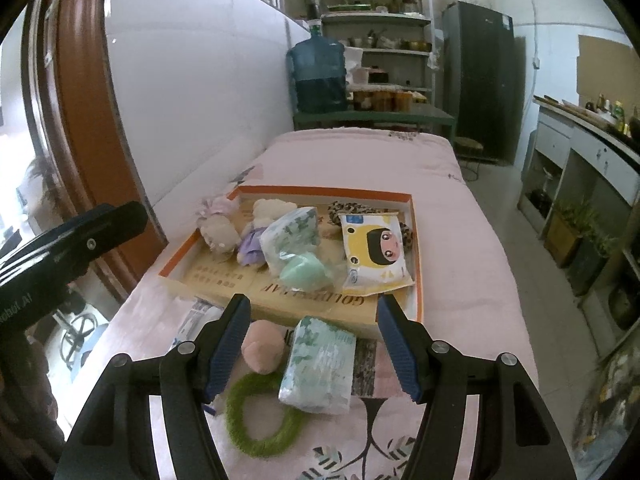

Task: Organize soft objects
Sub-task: 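Withdraw both open grippers from the box back over the remaining items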

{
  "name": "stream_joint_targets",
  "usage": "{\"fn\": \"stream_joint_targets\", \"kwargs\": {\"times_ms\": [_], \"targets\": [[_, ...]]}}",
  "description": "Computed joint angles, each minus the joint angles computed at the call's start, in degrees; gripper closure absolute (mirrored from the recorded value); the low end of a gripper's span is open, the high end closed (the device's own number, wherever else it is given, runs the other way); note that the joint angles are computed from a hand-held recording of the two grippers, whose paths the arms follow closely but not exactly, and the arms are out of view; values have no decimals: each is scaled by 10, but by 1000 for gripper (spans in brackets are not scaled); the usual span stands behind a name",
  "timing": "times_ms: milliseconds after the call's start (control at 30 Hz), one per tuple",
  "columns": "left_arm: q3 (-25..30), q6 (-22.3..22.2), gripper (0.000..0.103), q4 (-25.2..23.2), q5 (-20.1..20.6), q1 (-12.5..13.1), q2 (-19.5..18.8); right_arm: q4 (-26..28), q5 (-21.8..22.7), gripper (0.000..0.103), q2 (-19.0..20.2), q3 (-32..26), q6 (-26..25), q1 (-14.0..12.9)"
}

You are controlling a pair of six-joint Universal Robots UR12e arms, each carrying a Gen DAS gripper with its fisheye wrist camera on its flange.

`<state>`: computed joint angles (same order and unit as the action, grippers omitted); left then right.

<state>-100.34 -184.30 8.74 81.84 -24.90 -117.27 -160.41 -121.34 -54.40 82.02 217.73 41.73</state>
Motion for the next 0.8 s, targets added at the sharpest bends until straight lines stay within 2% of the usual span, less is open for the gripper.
{"fn": "stream_joint_targets", "kwargs": {"times_ms": [467, 800], "targets": [[-37, -19, 44, 28, 0, 11, 12, -17, -19, 36, -14, 28, 28, 9], [-49, -21, 44, 24, -5, 14, 10, -16, -6, 36, -16, 44, 58, 14]]}}
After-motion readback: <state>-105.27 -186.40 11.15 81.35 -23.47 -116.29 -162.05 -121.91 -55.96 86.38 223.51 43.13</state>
